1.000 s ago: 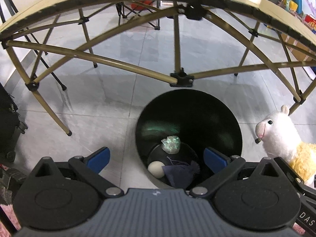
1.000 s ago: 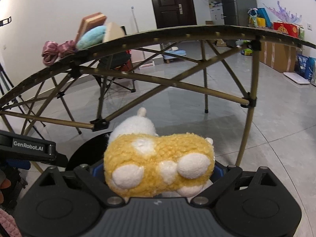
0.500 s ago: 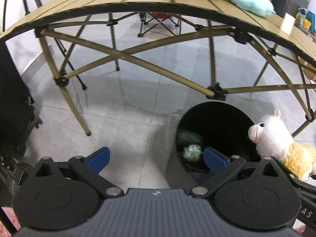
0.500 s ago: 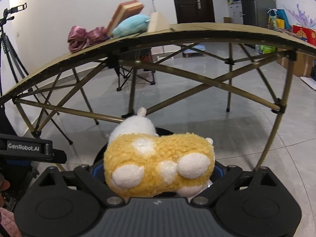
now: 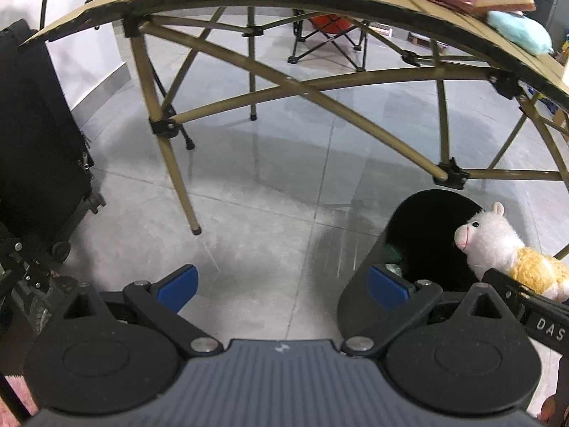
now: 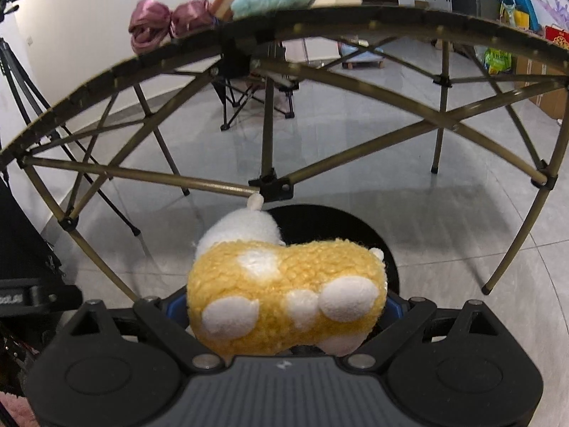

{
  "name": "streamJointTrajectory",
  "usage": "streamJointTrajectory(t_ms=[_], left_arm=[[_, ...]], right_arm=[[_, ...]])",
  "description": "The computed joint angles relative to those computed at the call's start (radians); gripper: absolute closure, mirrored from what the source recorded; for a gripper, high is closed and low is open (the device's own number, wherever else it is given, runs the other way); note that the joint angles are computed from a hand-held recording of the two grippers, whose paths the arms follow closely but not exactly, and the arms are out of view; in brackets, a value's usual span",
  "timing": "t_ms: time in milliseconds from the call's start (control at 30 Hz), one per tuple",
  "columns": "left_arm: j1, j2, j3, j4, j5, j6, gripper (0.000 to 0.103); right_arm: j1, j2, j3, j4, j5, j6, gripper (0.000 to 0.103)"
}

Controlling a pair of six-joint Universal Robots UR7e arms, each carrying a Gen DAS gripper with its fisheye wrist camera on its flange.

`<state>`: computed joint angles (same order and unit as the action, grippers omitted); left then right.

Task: Collect trash
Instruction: 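Move the right tool holding the plush toy over the bin opening, then open the right tool to drop the plush toy into the bin, then move both tools back up to the items on the table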

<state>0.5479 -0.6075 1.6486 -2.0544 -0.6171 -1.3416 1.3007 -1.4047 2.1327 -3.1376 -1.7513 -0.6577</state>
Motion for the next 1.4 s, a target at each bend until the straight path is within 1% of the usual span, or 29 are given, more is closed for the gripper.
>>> streamJointTrajectory(t_ms=[300,633,833,1000,1133,1400], left_arm=[[0.008,-0.026,0.029,0.003,-0.003,-0.017,0.000],[0.011,-0.038,0.045,-0.003,-0.007,-0.023,0.000],[0.011,-0.040,0.048,-0.006,-0.008,-0.021,0.000],[0.010,-0.040,0.049,-0.006,-0.009,-0.022,0.000],[0.010,-0.041,0.050,-0.005,-0.009,-0.022,0.000],[0.009,-0.043,0.052,-0.007,-0.010,-0.022,0.000]], right_arm=[[0.021,0.064,-0.053,0.046,-0.084,0.065,0.007],[0.033,0.105,-0.071,0.045,-0.127,0.074,0.007],[0.037,0.116,-0.076,0.037,-0.137,0.073,0.006],[0.035,0.123,-0.081,0.035,-0.146,0.079,0.000],[0.031,0.121,-0.081,0.019,-0.137,0.087,0.000],[0.032,0.118,-0.078,0.026,-0.143,0.087,0.000]])
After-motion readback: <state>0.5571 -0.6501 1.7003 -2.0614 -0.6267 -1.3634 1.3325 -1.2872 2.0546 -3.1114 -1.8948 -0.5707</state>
